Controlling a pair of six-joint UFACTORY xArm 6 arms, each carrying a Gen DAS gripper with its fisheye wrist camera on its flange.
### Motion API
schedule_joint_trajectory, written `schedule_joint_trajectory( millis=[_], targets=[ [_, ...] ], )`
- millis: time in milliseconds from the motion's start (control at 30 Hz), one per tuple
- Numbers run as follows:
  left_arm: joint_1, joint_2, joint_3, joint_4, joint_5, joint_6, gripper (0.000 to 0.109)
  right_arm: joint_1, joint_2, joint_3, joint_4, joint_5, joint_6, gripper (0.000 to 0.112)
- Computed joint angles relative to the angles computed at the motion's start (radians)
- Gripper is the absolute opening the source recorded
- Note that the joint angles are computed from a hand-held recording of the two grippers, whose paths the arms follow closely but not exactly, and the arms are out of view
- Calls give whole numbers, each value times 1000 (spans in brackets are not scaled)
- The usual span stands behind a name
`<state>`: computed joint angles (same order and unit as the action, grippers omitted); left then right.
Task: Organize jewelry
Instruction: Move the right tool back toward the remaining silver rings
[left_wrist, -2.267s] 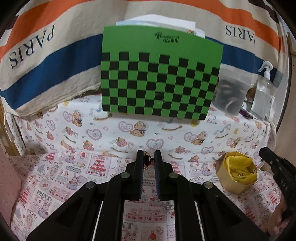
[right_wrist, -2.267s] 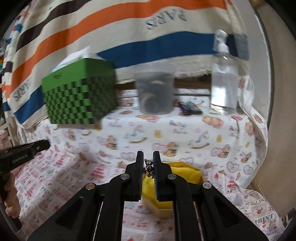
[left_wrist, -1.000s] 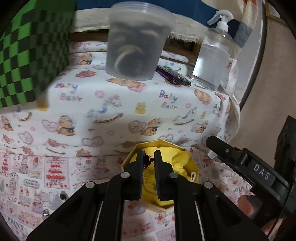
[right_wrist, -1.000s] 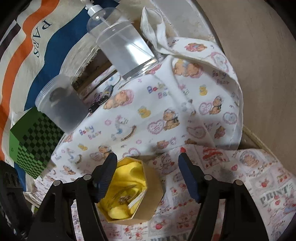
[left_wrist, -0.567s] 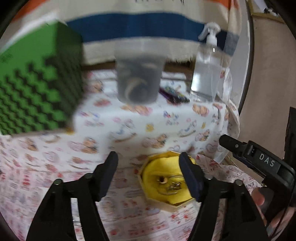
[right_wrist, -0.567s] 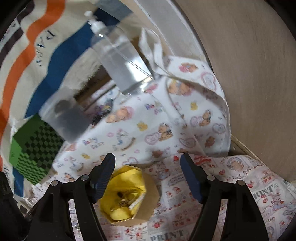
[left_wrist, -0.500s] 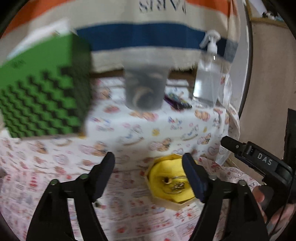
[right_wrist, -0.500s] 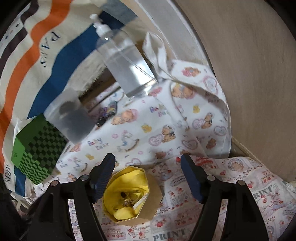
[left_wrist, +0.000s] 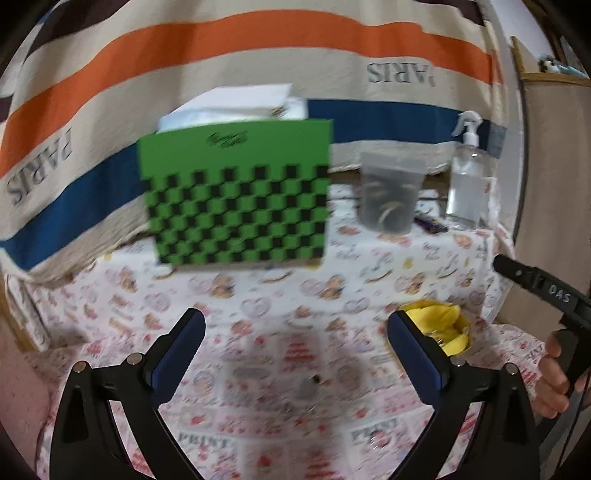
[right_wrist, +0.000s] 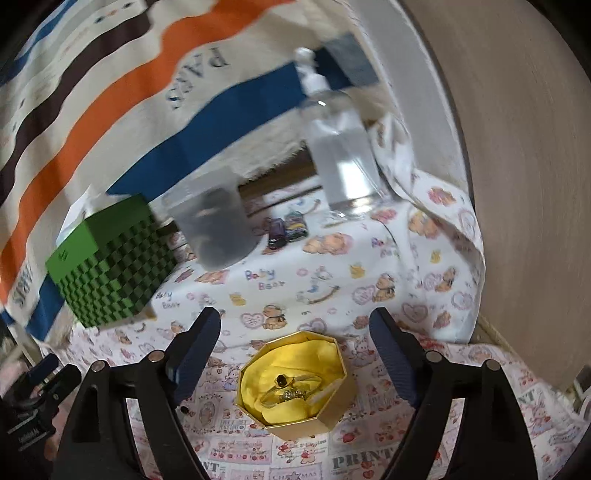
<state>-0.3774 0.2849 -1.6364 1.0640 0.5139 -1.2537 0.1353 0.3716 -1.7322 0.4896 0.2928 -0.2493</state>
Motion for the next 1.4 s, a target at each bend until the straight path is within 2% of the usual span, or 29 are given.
schedule_joint_trajectory(
  millis=[67, 200, 333, 467, 733, 800, 900, 1000, 1067, 1133, 1233, 1300, 1333, 1400],
  targets=[
    [8, -10, 22, -20, 4, -2, 98, 9, -7, 18, -41, -22, 10, 85],
    [22, -8, 38, -94, 3, 34, 98, 18, -11, 25, -40, -9, -4, 85],
    [33, -5, 54, -81, 0, 11, 98, 28, -10, 31, -70, -7, 0, 85],
    [51, 2, 68, -118, -46, 7, 97, 34, -14, 40, -75, -8, -8, 85],
    [44, 33, 46, -145, -28, 41, 93, 34, -8, 32, -92, 5, -1, 85],
    [43, 38, 42, -184, -31, 75, 89, 32, -6, 25, -90, 21, -6, 85],
    [34, 45, 26, -238, 5, 126, 82, 30, 1, 4, -180, 64, 49, 85],
    [30, 19, 39, -188, 25, 73, 82, 37, 1, -15, -148, 135, -19, 85],
    [21, -9, 53, -100, 55, -2, 82, 50, -6, -11, -114, 177, -81, 85],
    [12, -29, 63, -20, 86, -70, 82, 69, -21, 19, -124, 175, -88, 84],
    [-21, -42, 65, 142, 210, -220, 82, 111, -51, 119, -248, 96, 32, 77],
    [-43, -44, 68, 228, 281, -264, 82, 135, -53, 134, -307, 124, 18, 71],
    [-44, -46, 72, 248, 282, -271, 82, 145, -53, 136, -337, 150, 24, 68],
    [-40, -49, 77, 257, 260, -262, 82, 159, -41, 109, -286, 259, -44, 54]
  ],
)
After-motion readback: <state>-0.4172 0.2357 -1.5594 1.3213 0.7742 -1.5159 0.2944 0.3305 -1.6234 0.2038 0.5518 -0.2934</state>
